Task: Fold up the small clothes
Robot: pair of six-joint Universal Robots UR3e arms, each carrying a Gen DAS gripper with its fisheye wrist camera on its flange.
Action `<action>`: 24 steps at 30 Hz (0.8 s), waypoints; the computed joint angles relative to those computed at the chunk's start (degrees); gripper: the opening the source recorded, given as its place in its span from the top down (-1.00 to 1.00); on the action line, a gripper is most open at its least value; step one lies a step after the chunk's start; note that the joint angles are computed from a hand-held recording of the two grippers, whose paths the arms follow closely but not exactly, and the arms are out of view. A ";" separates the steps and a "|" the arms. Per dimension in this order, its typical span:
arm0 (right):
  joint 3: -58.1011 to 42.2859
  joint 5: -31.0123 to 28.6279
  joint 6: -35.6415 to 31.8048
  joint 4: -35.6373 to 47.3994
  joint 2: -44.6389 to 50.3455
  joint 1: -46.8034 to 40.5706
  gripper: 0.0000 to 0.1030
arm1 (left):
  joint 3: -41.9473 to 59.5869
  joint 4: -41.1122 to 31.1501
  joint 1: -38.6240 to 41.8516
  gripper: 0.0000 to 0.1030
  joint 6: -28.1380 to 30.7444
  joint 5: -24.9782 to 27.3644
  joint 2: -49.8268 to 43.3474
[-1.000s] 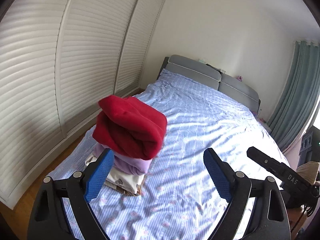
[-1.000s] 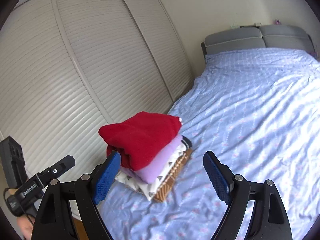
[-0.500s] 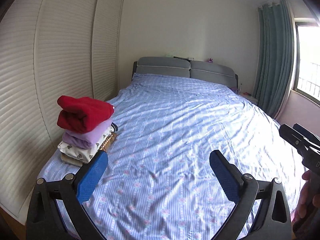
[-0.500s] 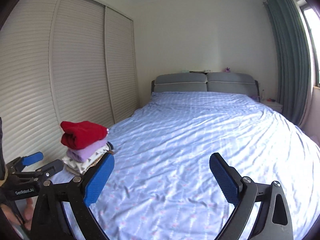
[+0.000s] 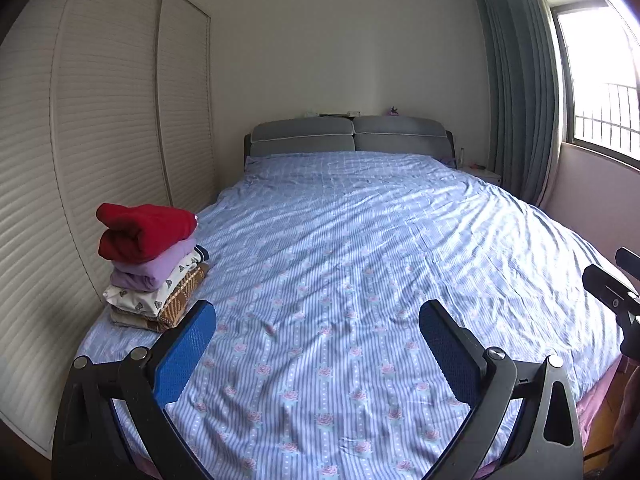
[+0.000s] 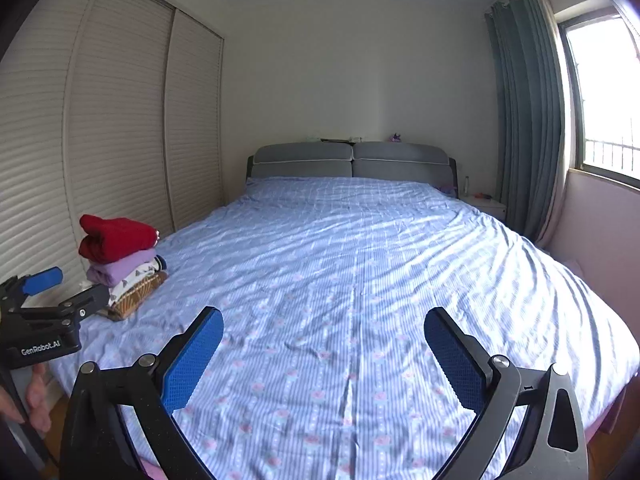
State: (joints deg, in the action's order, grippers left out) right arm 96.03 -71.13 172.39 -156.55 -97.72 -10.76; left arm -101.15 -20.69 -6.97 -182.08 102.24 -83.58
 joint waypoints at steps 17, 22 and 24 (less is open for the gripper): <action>7.68 1.47 0.71 -1.14 -4.52 -3.46 -0.97 | -6.70 3.55 -1.34 -1.00 -1.02 1.08 2.16; 7.53 1.90 0.56 -0.90 -4.57 -3.73 -0.97 | -6.46 2.83 -1.50 -1.00 -0.91 0.54 2.41; 7.70 2.00 0.54 -1.18 -4.62 -3.75 -0.97 | -6.46 2.82 -1.39 -1.00 -0.87 0.59 2.46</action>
State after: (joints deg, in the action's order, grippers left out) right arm 103.73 -69.14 172.93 -157.73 -102.34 -14.51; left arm -107.61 -17.86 -8.36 -182.95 102.83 -81.13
